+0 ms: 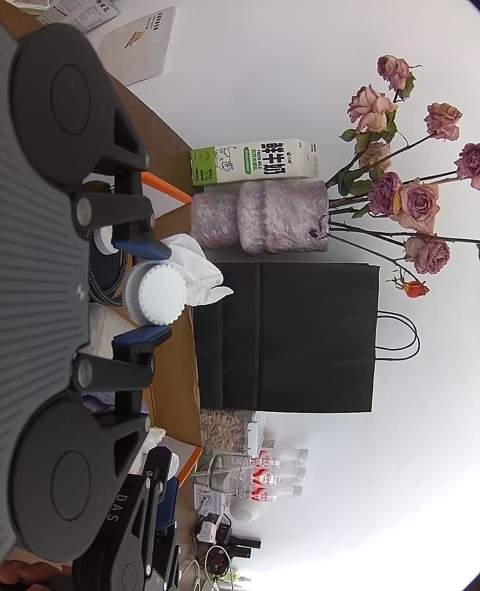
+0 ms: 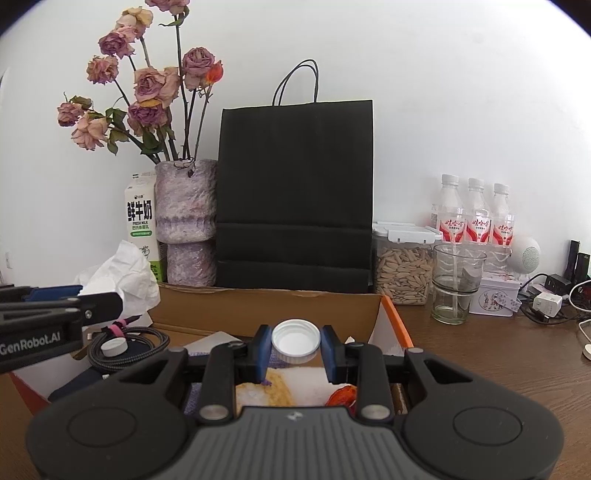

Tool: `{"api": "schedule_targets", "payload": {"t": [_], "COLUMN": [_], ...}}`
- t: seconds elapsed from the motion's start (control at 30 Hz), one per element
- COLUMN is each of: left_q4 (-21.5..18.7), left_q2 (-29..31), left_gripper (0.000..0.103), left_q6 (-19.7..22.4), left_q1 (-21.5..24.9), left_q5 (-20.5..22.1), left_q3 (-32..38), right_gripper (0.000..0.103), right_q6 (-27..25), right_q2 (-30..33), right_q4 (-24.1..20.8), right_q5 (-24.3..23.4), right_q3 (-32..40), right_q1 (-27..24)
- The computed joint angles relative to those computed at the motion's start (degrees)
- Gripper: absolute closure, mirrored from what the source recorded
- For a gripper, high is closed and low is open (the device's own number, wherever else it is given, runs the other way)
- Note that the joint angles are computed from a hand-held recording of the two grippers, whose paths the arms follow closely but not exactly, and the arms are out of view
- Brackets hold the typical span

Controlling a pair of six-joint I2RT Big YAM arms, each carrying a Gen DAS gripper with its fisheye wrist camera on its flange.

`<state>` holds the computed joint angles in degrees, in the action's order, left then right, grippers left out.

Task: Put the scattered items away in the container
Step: 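Open both grippers to release the cap and lid into the box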

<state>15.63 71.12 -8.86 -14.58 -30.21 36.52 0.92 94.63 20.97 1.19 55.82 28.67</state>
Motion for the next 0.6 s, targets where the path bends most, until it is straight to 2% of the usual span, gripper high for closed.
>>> {"api": "schedule_targets", "payload": {"t": [0.07,0.1,0.13,0.17,0.2,0.27,0.33,0.37,0.6], "left_q4": [0.0,-0.1,-0.7,-0.8,0.0,2.8,4.0,4.3,3.3], "left_q2": [0.2,0.5,0.7,0.9,1.2,1.3,1.2,1.1,1.4], "left_gripper": [0.063,0.06,0.043,0.017,0.009,0.001,0.0,0.0,0.0], "left_q6": [0.2,0.2,0.1,-0.2,-0.3,0.6,0.9,0.8,0.5], "left_q1": [0.0,0.0,0.1,0.0,-0.2,-0.8,-0.9,-0.9,-0.9], "left_q5": [-0.2,-0.4,-0.5,-1.2,-2.4,-5.6,-6.5,-6.6,-7.7], "left_q3": [0.1,0.2,0.4,0.5,0.3,-0.5,-0.8,-1.0,-0.7], "right_gripper": [0.075,0.067,0.042,0.028,0.016,0.013,0.006,0.006,0.005], "right_q6": [-0.1,-0.2,-0.3,-0.2,-0.1,-0.2,0.8,1.3,1.1], "right_q2": [0.1,0.1,0.1,0.1,0.0,-0.3,-0.6,-0.6,-0.6], "right_q4": [-0.5,-1.2,-1.9,-2.0,-1.2,0.3,0.5,0.8,0.8], "right_q5": [0.0,-0.4,-0.8,-0.9,-0.2,0.9,-0.1,0.2,0.9], "right_q3": [0.2,0.4,0.6,0.5,0.1,-0.6,-0.8,-0.9,-1.1], "right_q1": [0.0,0.0,-0.1,-0.1,0.0,0.1,-0.3,-0.4,-0.3]}}
